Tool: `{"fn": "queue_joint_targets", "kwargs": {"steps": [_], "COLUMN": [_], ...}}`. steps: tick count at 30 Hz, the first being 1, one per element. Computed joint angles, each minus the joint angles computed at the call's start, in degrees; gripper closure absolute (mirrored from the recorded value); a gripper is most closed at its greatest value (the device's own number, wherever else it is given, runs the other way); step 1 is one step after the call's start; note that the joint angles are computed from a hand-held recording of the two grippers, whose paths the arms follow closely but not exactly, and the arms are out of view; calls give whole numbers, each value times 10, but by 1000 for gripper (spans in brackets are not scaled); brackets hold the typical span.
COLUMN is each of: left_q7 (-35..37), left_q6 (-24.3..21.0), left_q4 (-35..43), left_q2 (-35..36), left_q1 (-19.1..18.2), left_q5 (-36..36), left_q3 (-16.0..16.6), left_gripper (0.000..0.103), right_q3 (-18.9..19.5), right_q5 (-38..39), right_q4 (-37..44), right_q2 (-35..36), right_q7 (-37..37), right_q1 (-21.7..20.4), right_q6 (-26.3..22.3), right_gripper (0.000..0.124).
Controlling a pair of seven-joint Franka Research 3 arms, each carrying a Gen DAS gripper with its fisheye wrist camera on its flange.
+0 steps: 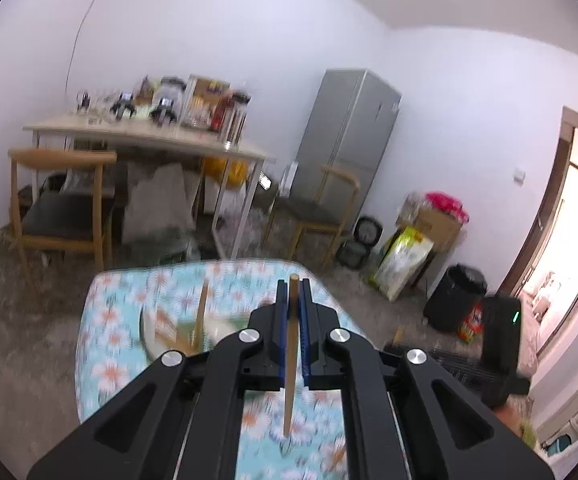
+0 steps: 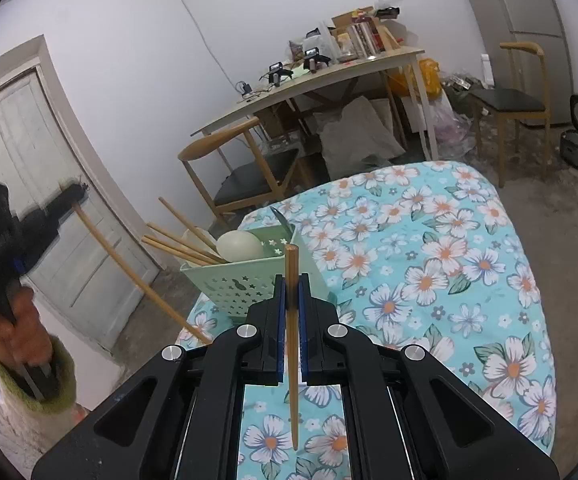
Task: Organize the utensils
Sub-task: 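Raise both held chopsticks upright toward the green basket, then lower the left tool's chopstick into the basket and open the left tool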
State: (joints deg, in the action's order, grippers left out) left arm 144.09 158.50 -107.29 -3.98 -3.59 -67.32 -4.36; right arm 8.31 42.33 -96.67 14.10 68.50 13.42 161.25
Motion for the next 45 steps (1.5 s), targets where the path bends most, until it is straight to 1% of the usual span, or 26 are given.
{"fn": "queue_joint_targets", "kwargs": {"steps": [2,4,6,8,12,16,17,21,22,23,24,26,28,30,31,32,33,34,35,36,37,39,40,41,42,45], "left_q7": [19,46,51,30,-31,-122,-131,-190,-195,-209,-216,-215,-223,-215,-213,-217,-223,-219,-209,-181,-174,-138,-120,-94,-74,60], "left_q6": [7,29,49,83,129,150,155,191,195,200,199,195,175,168,159,157,160,168,176,187,191,203,206,210,211,220], "left_q4": [22,52,78,106,146,172,175,184,185,185,186,181,176,167,165,160,154,146,141,131,127,110,105,97,92,65], "left_q2": [7,22,39,62,110,160,168,209,215,222,227,232,233,229,228,224,221,217,215,209,205,192,186,177,169,132], "left_q1": [-2,-3,0,2,11,10,12,3,7,4,9,29,47,76,88,94,99,110,125,152,163,197,209,223,228,274], "left_q5": [-22,-47,-51,-25,50,146,155,228,236,253,263,267,277,268,269,277,286,284,278,256,252,214,195,166,142,-5], "left_q3": [-1,-6,-14,-25,-48,-54,-58,-55,-62,-58,-62,-88,-104,-138,-151,-157,-161,-174,-194,-227,-240,-280,-293,-308,-314,-362], "left_gripper": [99,99,99,99,99,99,99,99,99,99,98,98,98,97,92,86,68,56,55,54,52,49,49,48,48,43], "right_q3": [-1,0,-1,-1,-3,-4,-4,-4,-5,-5,-5,-5,-4,-5,-5,-4,-4,-4,-4,-4,-4,-4,-3,-3,-2,0], "right_q5": [0,3,3,3,1,-2,-2,-6,-8,-9,-9,-10,-9,-10,-11,-10,-10,-10,-11,-12,-12,-13,-12,-10,-9,-10], "right_q4": [-2,-2,-3,-4,-3,-2,-1,2,3,3,3,3,2,2,1,1,1,1,1,-1,-2,-2,0,2,3,22], "right_q2": [0,1,1,0,2,3,4,8,8,9,10,10,9,8,8,8,8,8,7,6,5,3,2,1,0,0], "right_q7": [1,0,1,4,8,12,12,16,18,19,19,22,22,23,24,23,21,21,21,21,20,18,15,11,7,-10], "right_q1": [0,-2,-2,-2,-2,-2,-3,-3,-3,-3,-3,-4,-5,-5,-4,-5,-5,-5,-5,-4,-4,-3,-4,-4,-5,-4], "right_q6": [1,-2,-4,-6,-8,-12,-12,-15,-16,-16,-17,-17,-18,-19,-18,-18,-17,-16,-16,-14,-12,-10,-8,-6,-4,8], "right_gripper": [120,120,120,120,120,120,120,120,120,120,120,120,120,120,120,120,120,120,120,120,120,120,120,120,120,120]}}
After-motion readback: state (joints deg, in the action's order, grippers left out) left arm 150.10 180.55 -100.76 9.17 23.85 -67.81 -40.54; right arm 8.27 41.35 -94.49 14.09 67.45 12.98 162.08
